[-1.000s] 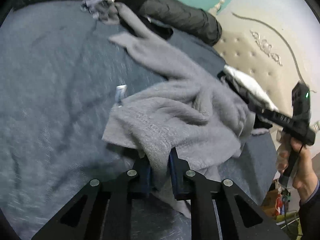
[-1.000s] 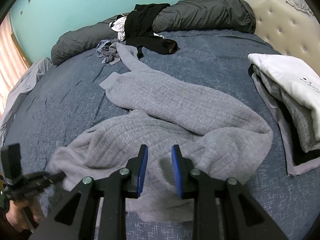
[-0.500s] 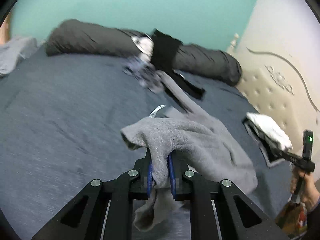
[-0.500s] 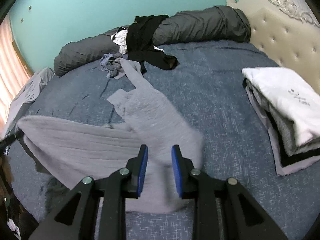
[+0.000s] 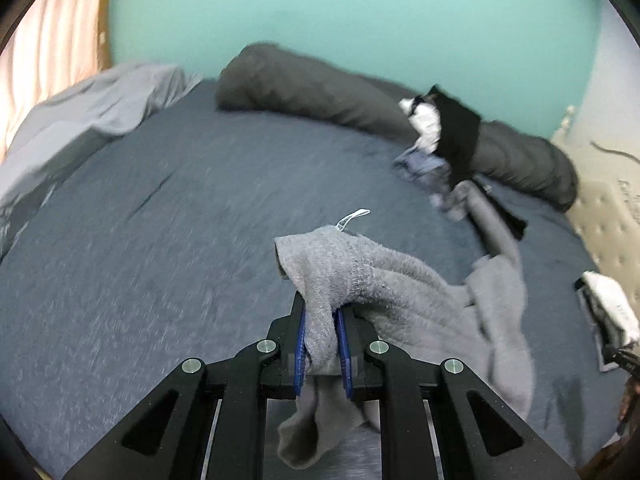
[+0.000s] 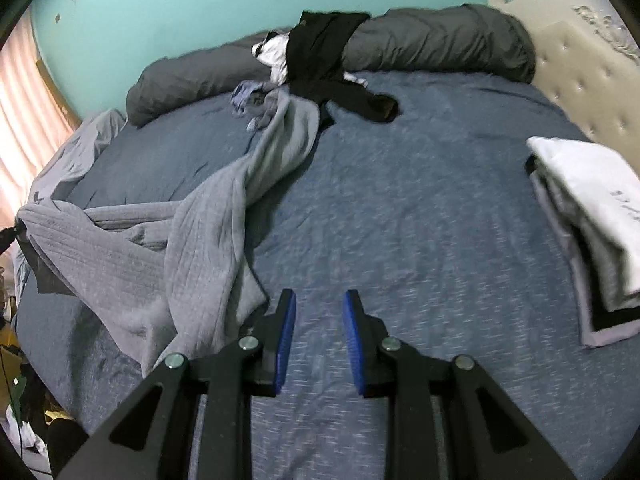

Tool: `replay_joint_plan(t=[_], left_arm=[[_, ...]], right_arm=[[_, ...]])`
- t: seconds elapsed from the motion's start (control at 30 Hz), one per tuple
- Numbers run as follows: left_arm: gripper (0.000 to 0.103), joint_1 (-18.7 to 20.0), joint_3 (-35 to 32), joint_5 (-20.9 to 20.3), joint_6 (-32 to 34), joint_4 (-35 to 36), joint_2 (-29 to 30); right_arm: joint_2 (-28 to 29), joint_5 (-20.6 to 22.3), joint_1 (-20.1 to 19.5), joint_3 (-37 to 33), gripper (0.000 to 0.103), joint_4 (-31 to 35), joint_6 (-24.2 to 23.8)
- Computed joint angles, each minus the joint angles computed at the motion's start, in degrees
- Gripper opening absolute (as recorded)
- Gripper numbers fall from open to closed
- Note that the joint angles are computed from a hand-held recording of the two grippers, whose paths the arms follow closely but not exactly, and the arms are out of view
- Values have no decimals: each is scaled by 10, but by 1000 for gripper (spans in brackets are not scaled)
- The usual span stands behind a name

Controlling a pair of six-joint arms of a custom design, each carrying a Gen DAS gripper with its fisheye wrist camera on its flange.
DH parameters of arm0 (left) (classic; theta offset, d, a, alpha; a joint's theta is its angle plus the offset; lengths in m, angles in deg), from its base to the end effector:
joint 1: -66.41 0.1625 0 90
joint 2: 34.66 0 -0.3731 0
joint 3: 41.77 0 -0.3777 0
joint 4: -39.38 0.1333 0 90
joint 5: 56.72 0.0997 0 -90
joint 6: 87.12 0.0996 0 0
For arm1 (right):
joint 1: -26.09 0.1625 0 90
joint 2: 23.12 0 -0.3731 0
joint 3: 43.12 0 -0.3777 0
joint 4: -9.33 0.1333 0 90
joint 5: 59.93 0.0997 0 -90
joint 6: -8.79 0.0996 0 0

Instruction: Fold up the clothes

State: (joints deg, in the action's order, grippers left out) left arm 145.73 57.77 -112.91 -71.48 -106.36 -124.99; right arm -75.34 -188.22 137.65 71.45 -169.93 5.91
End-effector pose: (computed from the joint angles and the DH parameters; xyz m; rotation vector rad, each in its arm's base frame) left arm 0.0929 -0.5257 0.4906 0.2363 2.3611 -0.9797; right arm 0.2607 -0.4649 0.0982 0.3216 -2.4521 0.7207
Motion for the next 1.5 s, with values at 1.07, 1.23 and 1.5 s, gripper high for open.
replay_joint_plan(t=[1.07,1.23,1.5], left_arm=[[15,99,-25,-41,65,-61,103],[15,85,-14,-30,45,-42,84],[15,59,19,-1,18,-25,51]], right_arm=[[312,73,-42,-330,6,-10,-81],[229,70,-33,-228,5,-95,-95],[73,19,-32,-45,5,-199,-96]])
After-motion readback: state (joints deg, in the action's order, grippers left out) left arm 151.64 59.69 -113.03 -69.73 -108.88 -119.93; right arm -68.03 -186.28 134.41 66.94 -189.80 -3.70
